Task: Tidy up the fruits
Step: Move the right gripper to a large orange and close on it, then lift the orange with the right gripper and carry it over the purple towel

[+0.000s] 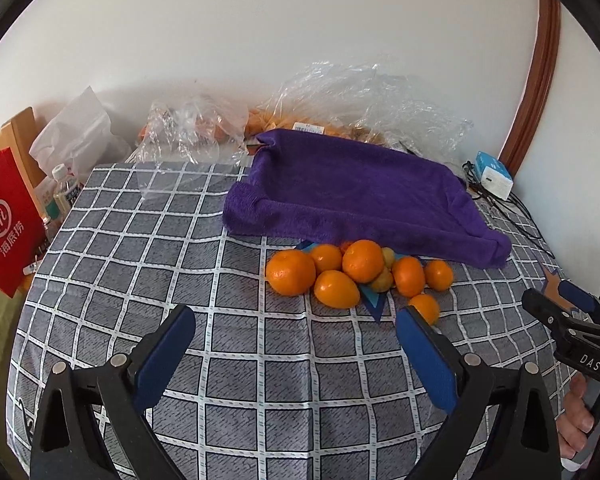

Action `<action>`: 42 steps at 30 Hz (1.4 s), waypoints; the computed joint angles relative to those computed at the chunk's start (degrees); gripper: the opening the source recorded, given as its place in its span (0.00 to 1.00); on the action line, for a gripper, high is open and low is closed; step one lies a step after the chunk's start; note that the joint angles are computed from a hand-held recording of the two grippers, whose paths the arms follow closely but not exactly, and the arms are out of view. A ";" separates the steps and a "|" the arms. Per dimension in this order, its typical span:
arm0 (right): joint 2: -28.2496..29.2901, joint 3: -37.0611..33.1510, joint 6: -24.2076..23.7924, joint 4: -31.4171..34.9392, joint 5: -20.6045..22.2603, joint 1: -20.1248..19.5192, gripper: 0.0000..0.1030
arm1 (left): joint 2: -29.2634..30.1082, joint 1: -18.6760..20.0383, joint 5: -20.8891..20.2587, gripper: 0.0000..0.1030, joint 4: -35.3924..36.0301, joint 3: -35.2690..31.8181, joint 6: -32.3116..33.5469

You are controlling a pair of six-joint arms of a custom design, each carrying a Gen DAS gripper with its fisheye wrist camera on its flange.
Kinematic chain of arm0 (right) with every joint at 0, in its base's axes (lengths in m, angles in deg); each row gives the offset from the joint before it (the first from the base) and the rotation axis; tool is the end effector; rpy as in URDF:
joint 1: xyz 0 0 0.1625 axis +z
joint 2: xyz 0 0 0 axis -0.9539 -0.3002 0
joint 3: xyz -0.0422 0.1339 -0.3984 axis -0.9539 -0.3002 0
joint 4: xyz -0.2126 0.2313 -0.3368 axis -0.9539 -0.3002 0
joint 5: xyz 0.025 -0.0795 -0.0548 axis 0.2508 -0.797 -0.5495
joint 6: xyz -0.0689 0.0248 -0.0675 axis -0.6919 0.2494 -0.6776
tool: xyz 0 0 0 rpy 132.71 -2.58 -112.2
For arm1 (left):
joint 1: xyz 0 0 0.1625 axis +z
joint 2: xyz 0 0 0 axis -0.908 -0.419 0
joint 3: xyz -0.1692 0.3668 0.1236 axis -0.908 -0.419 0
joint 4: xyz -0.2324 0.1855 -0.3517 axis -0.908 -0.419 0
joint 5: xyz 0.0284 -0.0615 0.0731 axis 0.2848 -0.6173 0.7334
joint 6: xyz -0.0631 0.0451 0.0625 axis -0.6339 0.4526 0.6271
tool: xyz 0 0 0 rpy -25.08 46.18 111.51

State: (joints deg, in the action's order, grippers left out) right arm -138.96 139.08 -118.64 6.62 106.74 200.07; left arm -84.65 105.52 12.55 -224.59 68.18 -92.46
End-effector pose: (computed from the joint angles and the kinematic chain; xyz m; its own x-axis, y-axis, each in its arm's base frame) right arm 0.2534 -0.2653 0.1440 -0.6897 0.4048 0.6004 -0.2971 0.5980 -0.7444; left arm -0.1708 -0.3947 0.2592 -0.6948 0.4776 -0.5377 0.6835 0.6711 -0.2870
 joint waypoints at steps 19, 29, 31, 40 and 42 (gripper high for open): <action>1.67 -2.81 -15.08 -8.36 -14.15 -10.85 0.53 | 7.19 11.21 -5.58 0.71 -4.41 -3.81 5.18; 3.04 -4.28 -19.61 -8.86 -18.44 -14.46 0.35 | 9.67 11.62 -6.25 0.65 -7.69 -4.09 6.92; 3.15 -4.29 -20.39 -9.33 -19.05 -14.99 0.33 | 10.72 11.45 -6.01 0.65 -8.82 -4.42 6.83; 0.34 -0.98 -21.84 -12.47 -16.20 -13.90 0.31 | 15.30 12.17 -11.51 0.65 -11.70 -6.61 6.35; -0.58 0.01 -20.63 -12.07 -14.83 -13.71 0.31 | 16.17 12.43 -12.47 0.61 -12.26 -6.85 5.68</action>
